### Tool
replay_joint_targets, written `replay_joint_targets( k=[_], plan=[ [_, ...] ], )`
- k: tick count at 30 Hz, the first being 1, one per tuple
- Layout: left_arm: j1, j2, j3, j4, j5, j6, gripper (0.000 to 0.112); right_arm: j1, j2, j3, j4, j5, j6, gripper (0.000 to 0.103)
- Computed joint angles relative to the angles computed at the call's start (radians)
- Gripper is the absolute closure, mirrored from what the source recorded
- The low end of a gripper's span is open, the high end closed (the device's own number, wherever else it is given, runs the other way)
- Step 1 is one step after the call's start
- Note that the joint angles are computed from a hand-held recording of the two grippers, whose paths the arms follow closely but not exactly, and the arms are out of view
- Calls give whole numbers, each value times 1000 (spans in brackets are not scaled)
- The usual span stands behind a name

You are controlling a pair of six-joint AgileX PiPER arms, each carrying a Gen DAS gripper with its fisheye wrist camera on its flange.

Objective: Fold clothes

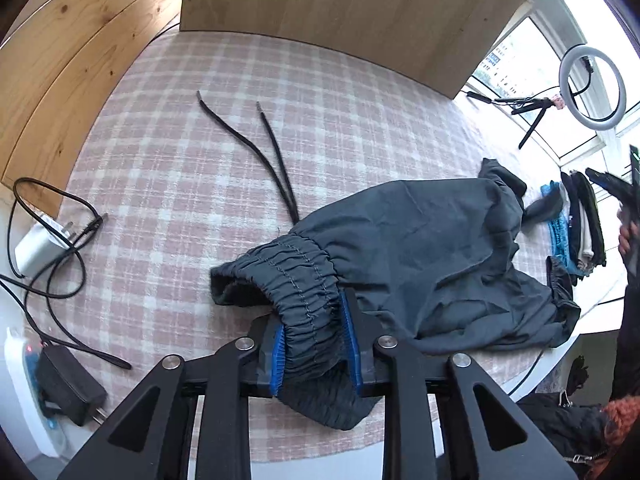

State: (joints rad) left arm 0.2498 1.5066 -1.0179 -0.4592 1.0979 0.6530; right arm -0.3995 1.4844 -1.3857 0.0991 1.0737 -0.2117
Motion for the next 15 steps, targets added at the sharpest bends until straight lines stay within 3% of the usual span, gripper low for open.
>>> replay_joint_targets(
  k=[1, 3, 7, 11, 15],
  plan=[
    [9, 8, -12, 6, 12, 9, 84, -19, -24, 35, 65, 33, -81, 54],
    [47, 14, -27, 10, 34, 34, 81, 15, -119, 161, 92, 48, -149, 53],
    [142, 1, -24, 21, 63, 76, 76, 194, -315, 454, 98, 41, -141, 53],
    [230, -86, 80, 30, 87, 177, 75, 363, -444, 710, 120, -29, -85, 53],
    [233, -138, 231, 23, 95, 234, 70, 550, -524, 870, 74, -116, 72, 53]
  ],
)
